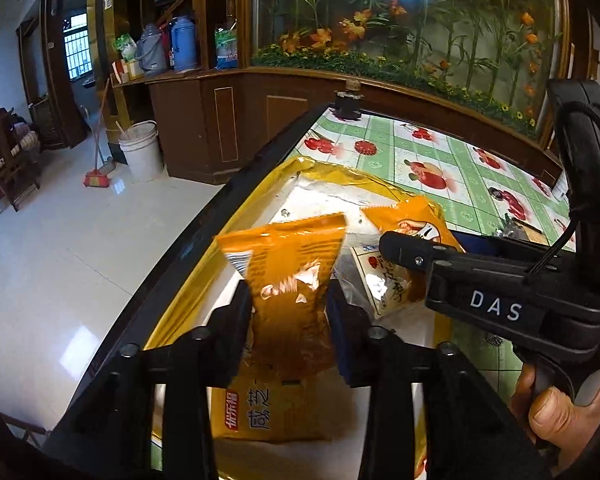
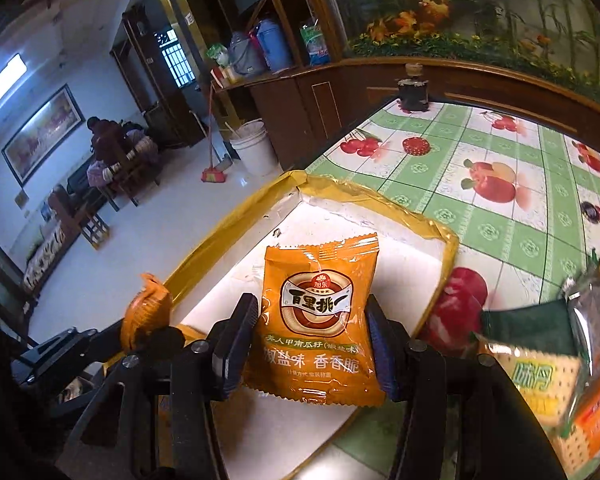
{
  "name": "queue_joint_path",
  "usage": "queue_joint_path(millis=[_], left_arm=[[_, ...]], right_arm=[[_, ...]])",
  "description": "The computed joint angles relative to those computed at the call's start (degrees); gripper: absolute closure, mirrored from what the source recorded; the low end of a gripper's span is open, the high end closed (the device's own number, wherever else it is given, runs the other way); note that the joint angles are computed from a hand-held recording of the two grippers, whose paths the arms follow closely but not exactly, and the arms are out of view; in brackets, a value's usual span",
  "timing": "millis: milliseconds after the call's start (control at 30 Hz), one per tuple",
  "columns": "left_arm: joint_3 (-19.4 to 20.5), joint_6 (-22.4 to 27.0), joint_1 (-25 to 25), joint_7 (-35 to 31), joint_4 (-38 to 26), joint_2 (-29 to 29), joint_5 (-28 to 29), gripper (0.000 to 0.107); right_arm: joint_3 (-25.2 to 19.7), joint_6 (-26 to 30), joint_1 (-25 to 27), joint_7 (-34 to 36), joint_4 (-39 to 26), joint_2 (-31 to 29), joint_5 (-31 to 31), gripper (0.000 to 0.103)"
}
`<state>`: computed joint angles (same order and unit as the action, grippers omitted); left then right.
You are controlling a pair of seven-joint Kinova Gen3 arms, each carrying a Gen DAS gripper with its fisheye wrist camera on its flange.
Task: Organize snacks
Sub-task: 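Carry both orange bags into the yellow-rimmed box and open both tools, then grasp a small blue-white wrapped candy with each tool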
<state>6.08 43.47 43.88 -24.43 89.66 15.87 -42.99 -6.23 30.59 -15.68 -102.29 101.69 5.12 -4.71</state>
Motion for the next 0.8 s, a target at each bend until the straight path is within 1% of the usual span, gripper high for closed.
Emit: queue_joint_path(millis=[33, 67, 100, 167, 267, 300, 367, 433, 500, 600, 667, 800], left_arm=[[-0.2, -0.1, -0.1, 0.3, 0.2, -0.1, 0.0, 0.053], [-0.2, 0.0, -0.3, 0.5, 0.3, -0.2, 0.1, 0.042], [-0.3, -0.2, -0.5, 0.7, 0.5, -0.4, 0.2, 0.041], [-0.4, -0.3, -0.4, 1.9, 1.3, -0.9, -0.4, 0.041], [-0.2, 1.8, 0.3, 3.4, 0.8, -0.9, -1.4, 0.039], [-0.2, 2.3, 0.9, 4.5, 0.9, -1.0, -2.5, 0.039], [0.3, 2.2, 1.4, 6.1, 1.7, -1.9, -3.9, 0.039], [1.1, 1.8, 1.6, 7.0, 2.2, -2.7, -4.8, 0.038], [2.0, 2.3, 2.4, 8.1, 2.3, -3.4, -6.3, 0.033], [3.4, 2.7, 3.4, 9.4, 2.5, -4.3, -8.2, 0.032], [4.5, 2.8, 3.9, 9.3, 2.2, -4.6, -8.9, 0.032], [6.0, 2.8, 5.6, 8.9, 1.2, -4.2, -10.1, 0.032]], right_arm=[[0.1, 0.3, -0.3, -0.8, -0.3, 0.2, 0.8, 0.046], [0.2, 0.3, -0.6, -1.6, -0.3, 0.3, 1.4, 0.04], [0.1, -0.2, -0.5, -1.4, 0.2, -0.1, 1.2, 0.036], [0.2, -1.1, 0.0, -1.4, 1.3, -1.0, 0.4, 0.031], [0.3, -1.9, 1.4, 0.7, 3.4, -3.4, -3.1, 0.029], [0.5, -2.4, 1.6, 0.4, 4.4, -4.6, -3.3, 0.028], [1.2, -3.7, 2.2, 2.4, 7.1, -7.8, -6.5, 0.02], [1.9, -5.7, 2.6, 2.9, 10.6, -12.1, -7.9, 0.019], [2.1, -6.2, 3.2, 1.7, 12.8, -15.5, -7.5, 0.017], [3.3, -5.5, 3.9, 1.0, 15.9, -21.3, -7.0, 0.017], [2.2, -4.2, 6.4, -1.4, 18.1, -25.7, -4.9, 0.016], [2.0, -0.3, 11.1, -4.9, 21.8, -33.8, -1.8, 0.015]])
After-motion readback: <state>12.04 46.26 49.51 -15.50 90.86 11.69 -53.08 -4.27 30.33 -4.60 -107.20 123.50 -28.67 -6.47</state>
